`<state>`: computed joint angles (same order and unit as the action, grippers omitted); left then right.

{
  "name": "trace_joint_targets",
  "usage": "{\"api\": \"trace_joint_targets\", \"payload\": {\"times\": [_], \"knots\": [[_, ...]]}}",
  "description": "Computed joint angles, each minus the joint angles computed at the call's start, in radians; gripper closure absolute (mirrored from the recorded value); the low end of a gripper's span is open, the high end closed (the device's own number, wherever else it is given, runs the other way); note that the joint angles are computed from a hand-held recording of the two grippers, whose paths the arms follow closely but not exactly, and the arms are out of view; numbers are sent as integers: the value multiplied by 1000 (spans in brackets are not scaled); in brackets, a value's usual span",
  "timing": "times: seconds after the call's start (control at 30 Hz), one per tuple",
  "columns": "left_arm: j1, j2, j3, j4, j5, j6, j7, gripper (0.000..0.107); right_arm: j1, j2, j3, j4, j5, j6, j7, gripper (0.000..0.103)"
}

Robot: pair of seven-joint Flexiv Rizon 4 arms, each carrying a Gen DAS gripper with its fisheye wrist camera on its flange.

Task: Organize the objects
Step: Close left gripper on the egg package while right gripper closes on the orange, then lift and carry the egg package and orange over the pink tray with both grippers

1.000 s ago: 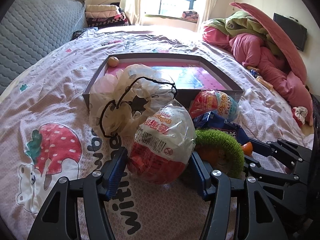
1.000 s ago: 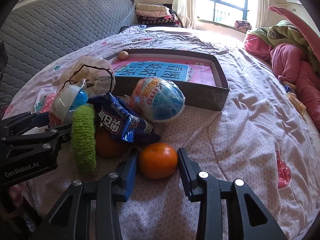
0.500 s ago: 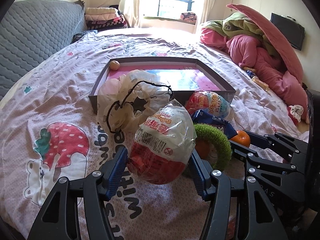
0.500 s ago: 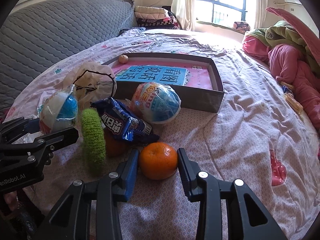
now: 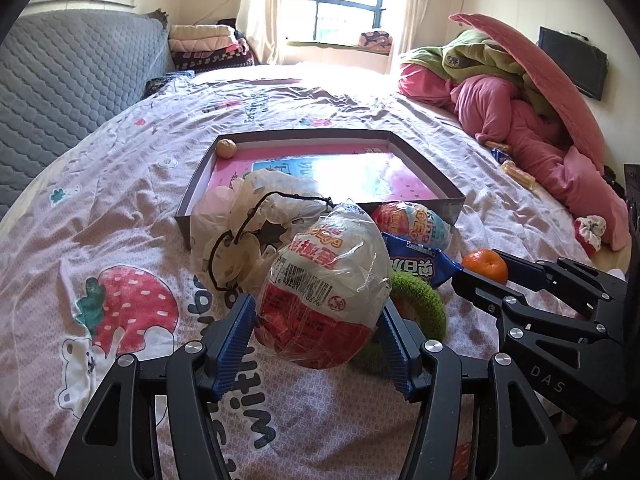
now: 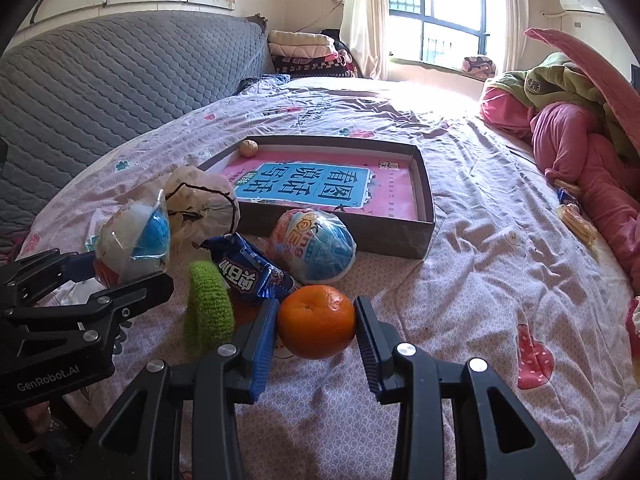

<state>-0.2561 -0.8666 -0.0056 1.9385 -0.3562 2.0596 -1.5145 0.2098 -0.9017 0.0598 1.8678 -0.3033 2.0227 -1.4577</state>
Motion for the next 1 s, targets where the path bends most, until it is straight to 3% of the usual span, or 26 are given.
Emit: {"api": "trace_joint_targets", "payload": {"times": [1.0], "knots": [[-59,10,66,-72,-72,-68,40,45,-6,9,-6,-42,4,19,15,64]]}}
